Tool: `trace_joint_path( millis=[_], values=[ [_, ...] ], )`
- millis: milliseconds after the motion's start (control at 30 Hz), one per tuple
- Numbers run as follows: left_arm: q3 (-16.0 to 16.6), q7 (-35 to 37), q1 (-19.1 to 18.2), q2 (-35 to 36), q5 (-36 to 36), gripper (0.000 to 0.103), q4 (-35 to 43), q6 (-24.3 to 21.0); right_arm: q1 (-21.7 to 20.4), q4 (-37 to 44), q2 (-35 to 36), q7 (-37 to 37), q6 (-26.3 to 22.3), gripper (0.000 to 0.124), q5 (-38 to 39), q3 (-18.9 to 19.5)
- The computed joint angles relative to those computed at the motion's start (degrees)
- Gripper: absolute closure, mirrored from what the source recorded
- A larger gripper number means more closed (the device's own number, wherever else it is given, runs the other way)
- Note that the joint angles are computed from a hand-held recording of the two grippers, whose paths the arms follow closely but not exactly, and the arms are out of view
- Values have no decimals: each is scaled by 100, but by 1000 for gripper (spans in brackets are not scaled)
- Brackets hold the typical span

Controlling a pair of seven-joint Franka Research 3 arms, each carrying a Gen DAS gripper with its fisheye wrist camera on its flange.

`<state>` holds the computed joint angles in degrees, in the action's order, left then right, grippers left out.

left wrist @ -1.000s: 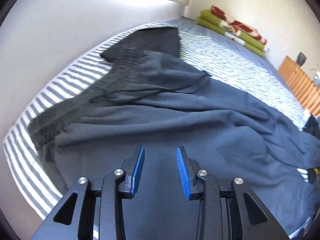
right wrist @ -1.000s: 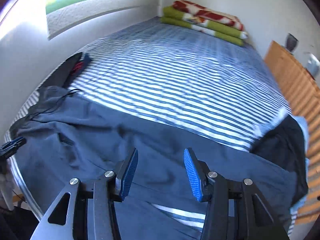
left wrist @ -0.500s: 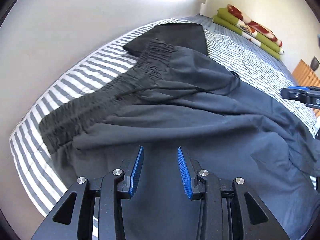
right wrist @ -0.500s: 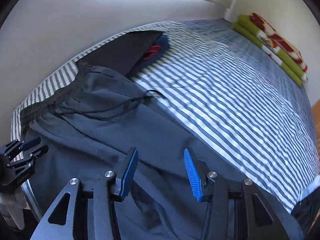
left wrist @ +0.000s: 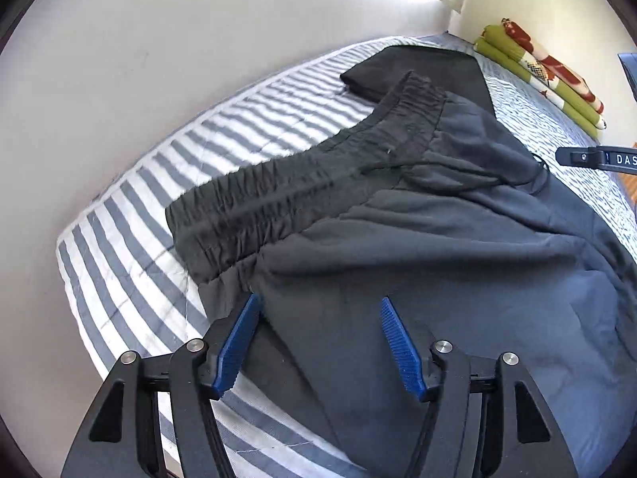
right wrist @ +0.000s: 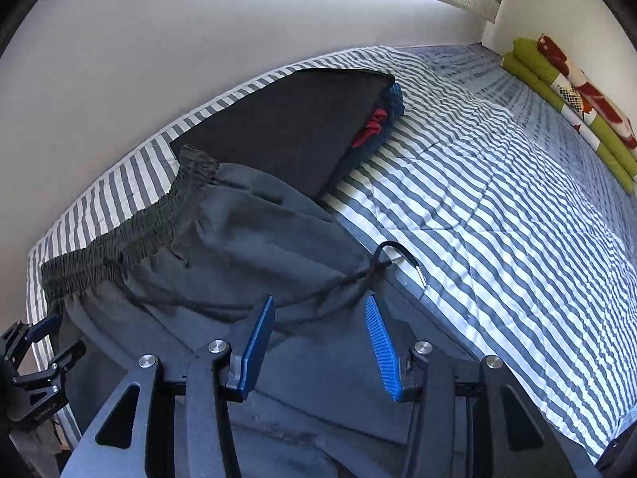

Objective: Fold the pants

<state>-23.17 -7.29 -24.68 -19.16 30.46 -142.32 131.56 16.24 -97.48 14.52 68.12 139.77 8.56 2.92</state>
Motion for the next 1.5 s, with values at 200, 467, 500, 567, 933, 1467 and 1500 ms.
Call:
trace_joint_path(
  millis=[200,467,500,567,933,1467,1500],
  values=[
    [17,-67,-28,-176,-80,35,-229,194,52,186,184,60,-7,80,-76,-9],
    [27,-150,44,-364,-215,34,-485,448,106,745,528,-209,55,73,9,100],
    [20,-150,57,-354,-205,34,-480,437,148,832,595,-230,39,73,-27,98],
    [29,-90,77,-276,-201,34,-425,411,258,994,748,-302,64,71,-147,103],
    [169,-65,142,-557,-302,34,-791,942,1107,2000,1800,-403,344,70,-1413,-236],
    [12,-561,335,-1096,-288,34,-1175,1374,920,4600,3041,-361,-1275,100,-757,172],
    [-34,-655,360,-1173,-271,34,-1210,1398,854,4499,2962,-515,-1394,71,-584,228]
  ],
)
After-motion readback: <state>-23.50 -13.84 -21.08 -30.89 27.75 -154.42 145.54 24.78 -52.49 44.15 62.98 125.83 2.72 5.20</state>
